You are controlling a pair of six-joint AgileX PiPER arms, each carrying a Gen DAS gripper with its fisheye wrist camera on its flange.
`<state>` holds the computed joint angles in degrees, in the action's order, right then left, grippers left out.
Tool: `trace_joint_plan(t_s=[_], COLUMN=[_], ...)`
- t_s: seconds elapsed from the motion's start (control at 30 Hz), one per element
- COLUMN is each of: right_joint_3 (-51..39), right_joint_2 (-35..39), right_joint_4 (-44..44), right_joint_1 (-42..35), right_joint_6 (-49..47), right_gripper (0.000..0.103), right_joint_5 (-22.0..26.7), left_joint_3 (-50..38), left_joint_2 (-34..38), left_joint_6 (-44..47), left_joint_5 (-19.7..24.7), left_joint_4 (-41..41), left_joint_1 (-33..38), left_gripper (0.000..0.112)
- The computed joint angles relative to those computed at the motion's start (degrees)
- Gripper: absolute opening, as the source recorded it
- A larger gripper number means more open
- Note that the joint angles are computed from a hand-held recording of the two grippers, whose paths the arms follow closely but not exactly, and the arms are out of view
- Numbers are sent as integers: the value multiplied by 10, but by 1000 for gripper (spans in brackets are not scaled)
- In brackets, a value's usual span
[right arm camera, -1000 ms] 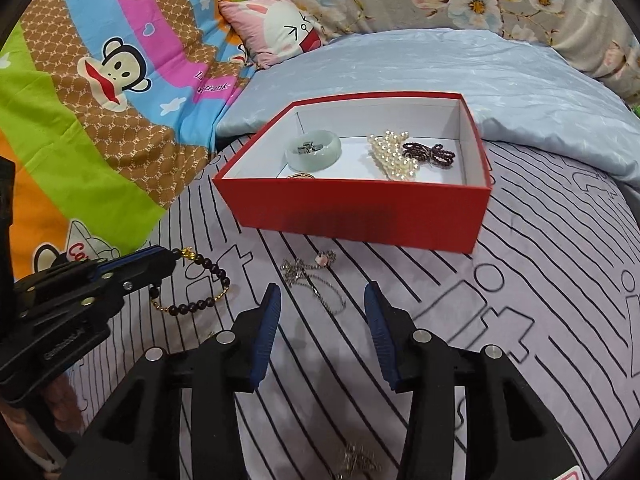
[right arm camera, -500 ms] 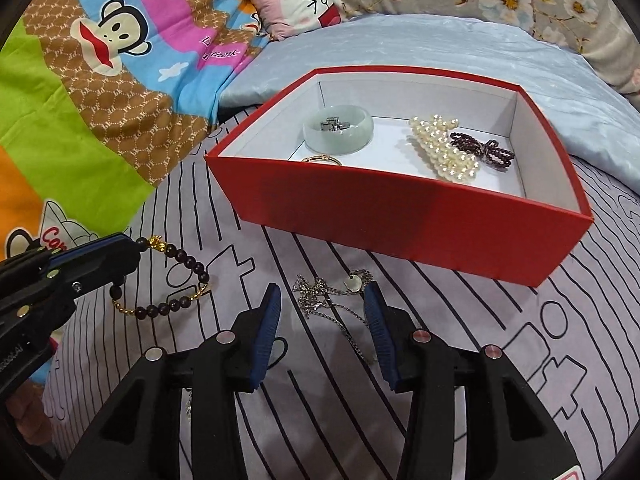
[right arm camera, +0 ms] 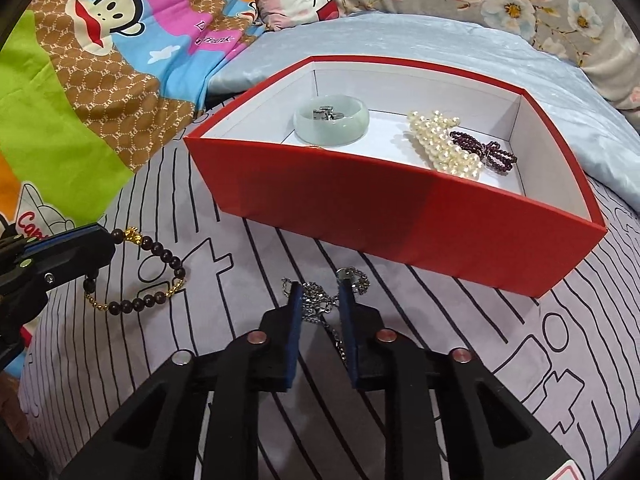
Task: Organize jewelry
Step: 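Grasp the silver chain necklace with the right gripper while the left gripper holds the bracelet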
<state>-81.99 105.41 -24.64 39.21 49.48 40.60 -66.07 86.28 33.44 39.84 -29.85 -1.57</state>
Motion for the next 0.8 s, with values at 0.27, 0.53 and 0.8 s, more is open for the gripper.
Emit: trace_joint_plan(t_s=[0.27,0.53,0.8], right_joint_3=[14,47,27], right_joint_2=[-16,-73,-56], right_joint_4=[5,-18,11], right_joint_1=[-2,-1,-4], right_joint_6=[6,37,-10], right_gripper=[10,10,37], right_joint_5=[-2,-4,-2], left_joint_3=[-3,-11,-11], left_joint_2=[-1,-10,-17], left_joint_6=[-3,-9,-14], left_joint_5=[1,7,9], left_joint_4=[0,0,-1], left_joint_1=[-3,-8,-12], left_gripper=[7,7,7])
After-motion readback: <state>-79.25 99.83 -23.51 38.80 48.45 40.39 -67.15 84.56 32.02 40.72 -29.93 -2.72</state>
